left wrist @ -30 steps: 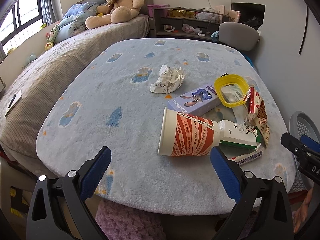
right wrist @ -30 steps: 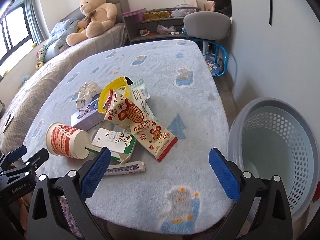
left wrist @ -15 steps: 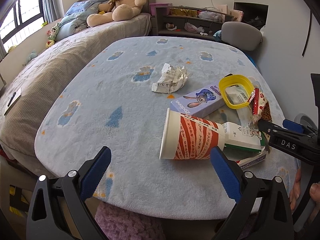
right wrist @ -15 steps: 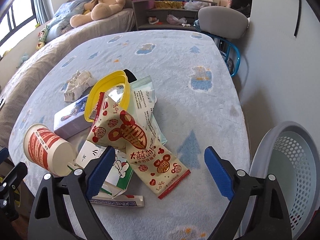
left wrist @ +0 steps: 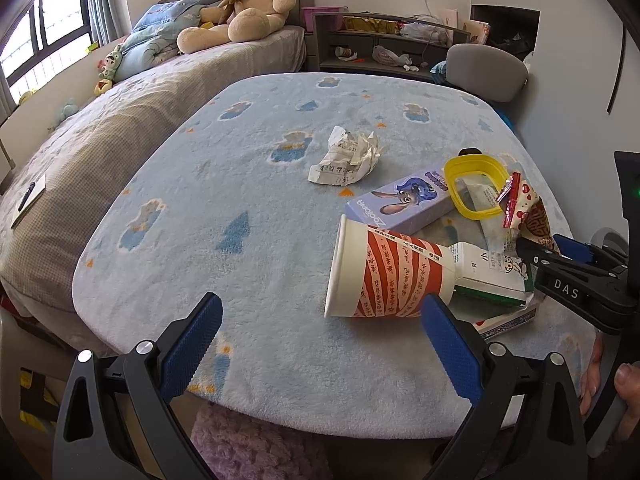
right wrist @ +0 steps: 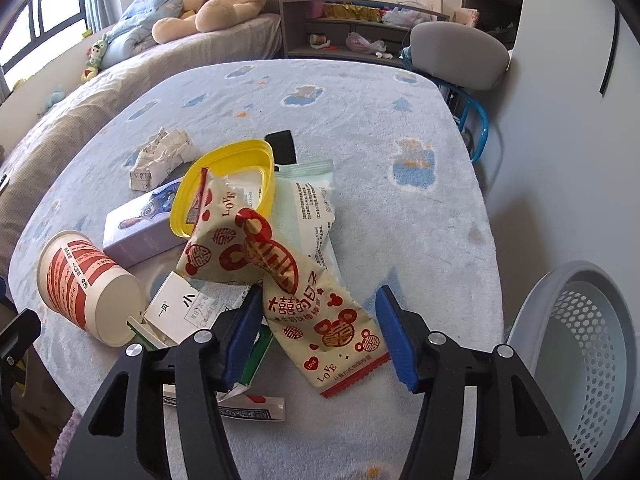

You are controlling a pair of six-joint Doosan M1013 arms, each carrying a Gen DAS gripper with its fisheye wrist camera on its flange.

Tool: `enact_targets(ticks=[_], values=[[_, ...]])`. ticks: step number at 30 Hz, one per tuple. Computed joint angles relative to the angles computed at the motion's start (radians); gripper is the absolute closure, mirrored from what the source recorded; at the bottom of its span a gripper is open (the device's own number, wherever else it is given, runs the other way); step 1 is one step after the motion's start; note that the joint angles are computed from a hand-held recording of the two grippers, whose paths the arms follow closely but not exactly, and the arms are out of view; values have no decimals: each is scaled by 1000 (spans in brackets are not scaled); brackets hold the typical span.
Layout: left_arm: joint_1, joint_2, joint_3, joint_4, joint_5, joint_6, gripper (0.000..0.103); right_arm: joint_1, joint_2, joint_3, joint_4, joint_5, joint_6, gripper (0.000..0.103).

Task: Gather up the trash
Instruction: 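Grasp the red-and-white snack wrapper with the right gripper, then grasp the red-and-white paper cup with the left gripper while the right gripper holds the wrapper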

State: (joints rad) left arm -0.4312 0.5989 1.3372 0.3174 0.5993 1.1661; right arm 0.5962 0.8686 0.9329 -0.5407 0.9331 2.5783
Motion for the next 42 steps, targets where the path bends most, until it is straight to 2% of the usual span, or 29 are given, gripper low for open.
enact_targets(ticks=[18, 30, 39, 42], values=[[3, -23, 27, 5, -27, -10, 8, 14, -67, 100, -67, -52, 143, 51], [13, -39, 54, -54, -63, 33, 8, 32, -109, 172, -94, -67, 248, 51], [-6, -30, 60, -90, -68, 93, 8, 46, -145, 237, -132, -84, 338, 51], [-18, -20, 58, -62, -78, 72, 8, 48, -157, 258, -144, -95, 369, 51]])
